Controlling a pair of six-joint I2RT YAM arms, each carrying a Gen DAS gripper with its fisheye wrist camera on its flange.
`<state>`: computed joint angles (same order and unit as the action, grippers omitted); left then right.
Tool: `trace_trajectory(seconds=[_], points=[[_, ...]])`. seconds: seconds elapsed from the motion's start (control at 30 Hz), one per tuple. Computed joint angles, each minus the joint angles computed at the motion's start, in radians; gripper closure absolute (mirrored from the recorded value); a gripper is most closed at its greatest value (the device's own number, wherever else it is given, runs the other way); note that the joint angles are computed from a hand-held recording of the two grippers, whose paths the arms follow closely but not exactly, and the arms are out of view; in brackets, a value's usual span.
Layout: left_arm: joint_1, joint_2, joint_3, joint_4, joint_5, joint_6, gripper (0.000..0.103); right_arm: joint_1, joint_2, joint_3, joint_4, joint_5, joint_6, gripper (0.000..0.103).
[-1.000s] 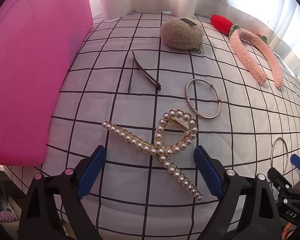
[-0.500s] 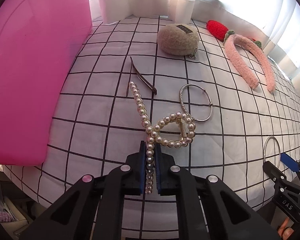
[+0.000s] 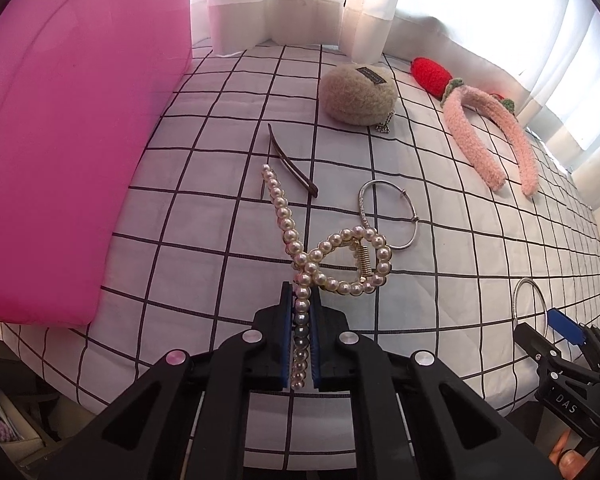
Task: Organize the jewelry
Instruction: 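Lift the pearl claw with the left tool while the right tool grasps the silver ring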
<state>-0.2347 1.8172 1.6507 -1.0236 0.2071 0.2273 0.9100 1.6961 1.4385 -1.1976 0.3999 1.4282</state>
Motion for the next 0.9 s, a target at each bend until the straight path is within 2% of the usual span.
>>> trace_trajectory(seconds=[0.57, 0.9], points=[[-0.013, -0.024, 0.095, -0.04, 0.025, -0.007, 0.095, -0.001, 0.0, 0.062, -0.052, 0.039, -0.016, 0.035], [-0.006, -0.015, 0.099, -0.051, 0.017, -0.018, 0.095, -0.03, 0.015, 0.017, -0.003, -0.056, -0.044, 0.035]])
